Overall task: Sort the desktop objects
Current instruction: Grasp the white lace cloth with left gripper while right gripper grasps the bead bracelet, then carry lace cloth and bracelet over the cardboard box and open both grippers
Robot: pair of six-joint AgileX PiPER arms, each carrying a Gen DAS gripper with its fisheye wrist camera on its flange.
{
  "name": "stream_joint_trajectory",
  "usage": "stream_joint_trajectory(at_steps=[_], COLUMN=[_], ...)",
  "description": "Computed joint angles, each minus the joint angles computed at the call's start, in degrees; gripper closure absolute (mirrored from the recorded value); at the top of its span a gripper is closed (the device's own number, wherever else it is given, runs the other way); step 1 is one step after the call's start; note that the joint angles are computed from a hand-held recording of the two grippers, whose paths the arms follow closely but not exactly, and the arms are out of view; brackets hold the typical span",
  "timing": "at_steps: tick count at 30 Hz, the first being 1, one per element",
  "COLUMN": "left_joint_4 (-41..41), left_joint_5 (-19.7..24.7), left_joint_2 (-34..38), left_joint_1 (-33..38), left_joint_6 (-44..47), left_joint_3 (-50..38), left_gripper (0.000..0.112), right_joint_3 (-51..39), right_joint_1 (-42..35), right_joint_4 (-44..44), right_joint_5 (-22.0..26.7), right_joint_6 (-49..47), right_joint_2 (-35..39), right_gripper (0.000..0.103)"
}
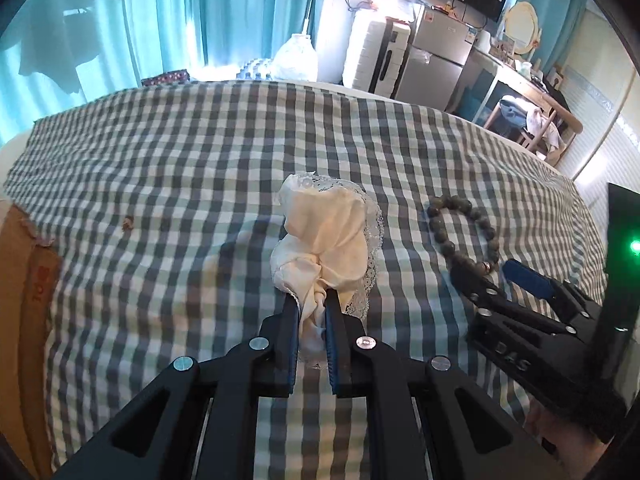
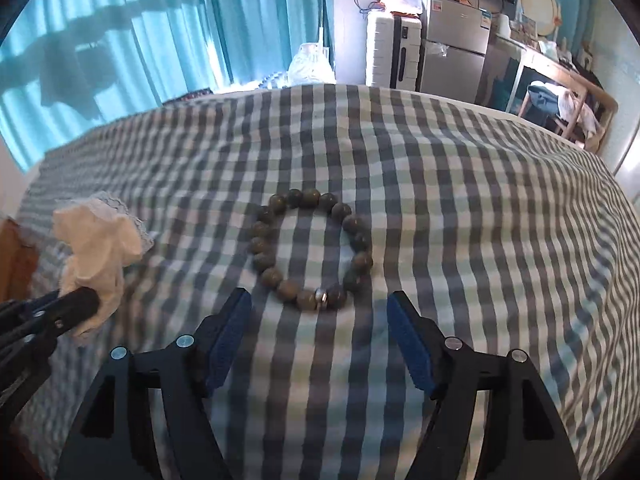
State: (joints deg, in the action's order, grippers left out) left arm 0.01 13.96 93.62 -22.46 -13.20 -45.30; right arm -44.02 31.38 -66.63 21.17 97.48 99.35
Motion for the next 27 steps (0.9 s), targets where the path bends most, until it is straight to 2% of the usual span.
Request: stream_joint_trajectory(at_steps=[1,4,7,9,11,13,17,21,25,27], left_joint_4=[-2.72,-7.3,-10.33,-13.2,-13.05,-13.4,-12.19,-12.14,-13.9,-11.91], left_joint_5=[-0.3,-0.72,-0.94,-0.92,-0.33,-0.36,2.29,5.44,10.75,13.66], left_joint_2=[1.46,5.14,6.31,5.93,4.93,2.84,-2.92,-11.87,-22.02,-26.28], left_joint_1=[0.36,1.0,1.58,2.19,2.52,3.27,4.13,5.18,6.77,6.22], left_joint_6=[2.62,7.1,10.45,13.53,13.6,14.65,14.89,15.24,17.12,15.09], left_joint_3=[-0.94,-3.49,-4.02,-3.6,-2.94,-1.04,2.19,6.75,10.67,11.29], left_gripper=[0.102,0.102,0.102,0.102,0.102,0.102,0.102,0.102,0.102,0.102], right_joint_3=[-1.13,-3.26,-5.53,-5.8,-5.15,-2.99,1.12,6.52,9.84,10.05], right_joint_1=[-1.37,-2.33,-2.85,-2.69,-3.02,-4.21,-2.45,3.42,13.37,20.13], right_joint_4=[-1.31,-10.68,-8.97,-7.7,-6.91,-5.54,0.95,4.58,8.92,10.8], right_joint_5=[-1.4,-1.22,-0.76,0.01,-0.18,-3.1,-3.94,-1.53,4.69,9.98], right_joint_6=[-0.02,6.54,2.89,1.16,0.89,-0.06,-4.31,-2.57,0.79,3.7], right_joint_2=[1.95,4.99,6.3,5.98,4.82,1.97,-4.57,-12.45,-19.91,-23.64], right_gripper=[0.032,0.024,0.028,0.051,0.08,0.092,0.092,0.092,0.092,0.092])
